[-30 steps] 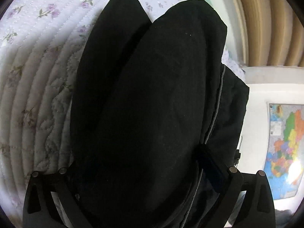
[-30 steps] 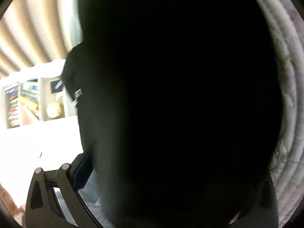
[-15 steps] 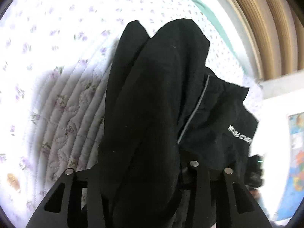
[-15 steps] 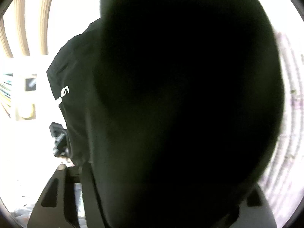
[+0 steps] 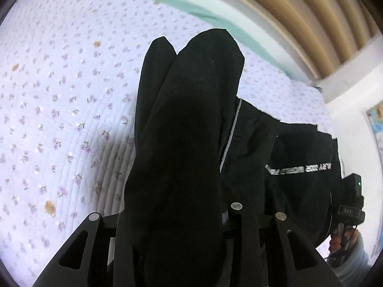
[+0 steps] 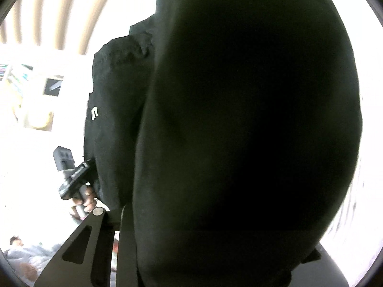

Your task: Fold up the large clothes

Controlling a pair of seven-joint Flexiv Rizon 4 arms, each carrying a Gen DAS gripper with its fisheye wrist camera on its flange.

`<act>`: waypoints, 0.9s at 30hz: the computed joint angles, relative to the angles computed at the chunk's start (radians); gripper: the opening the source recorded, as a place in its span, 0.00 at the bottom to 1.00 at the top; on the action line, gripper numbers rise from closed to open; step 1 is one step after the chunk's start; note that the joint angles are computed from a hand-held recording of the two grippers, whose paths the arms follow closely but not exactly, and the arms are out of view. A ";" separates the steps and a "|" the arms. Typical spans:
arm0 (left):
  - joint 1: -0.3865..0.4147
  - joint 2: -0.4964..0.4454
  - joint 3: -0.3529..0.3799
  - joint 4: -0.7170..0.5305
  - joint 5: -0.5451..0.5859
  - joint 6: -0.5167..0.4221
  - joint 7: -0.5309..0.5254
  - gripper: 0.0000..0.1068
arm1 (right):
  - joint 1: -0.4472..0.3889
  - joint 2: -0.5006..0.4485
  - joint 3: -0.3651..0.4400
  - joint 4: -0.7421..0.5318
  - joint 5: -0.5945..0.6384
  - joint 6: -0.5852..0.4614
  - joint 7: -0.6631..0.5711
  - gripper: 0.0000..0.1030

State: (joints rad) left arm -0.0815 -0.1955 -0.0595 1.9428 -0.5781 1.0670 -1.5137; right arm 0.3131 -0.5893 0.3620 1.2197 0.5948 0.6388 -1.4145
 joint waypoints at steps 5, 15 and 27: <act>-0.020 0.165 0.019 0.079 -0.076 -0.042 0.016 0.32 | -0.069 0.148 0.033 0.099 0.100 -0.011 -0.061 0.38; -0.090 0.543 0.096 0.211 0.070 -0.192 -0.078 0.33 | -0.072 0.506 -0.038 0.294 0.195 -0.118 -0.104 0.38; -0.111 0.717 0.086 0.422 0.175 -0.200 -0.220 0.33 | 0.064 0.676 -0.097 0.568 0.214 -0.025 -0.042 0.38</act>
State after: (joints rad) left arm -0.1923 0.5211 0.0270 2.3647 -0.4031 0.8667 -1.7336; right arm 0.3770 0.0866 0.2654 1.7873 0.8085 0.6141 -1.4563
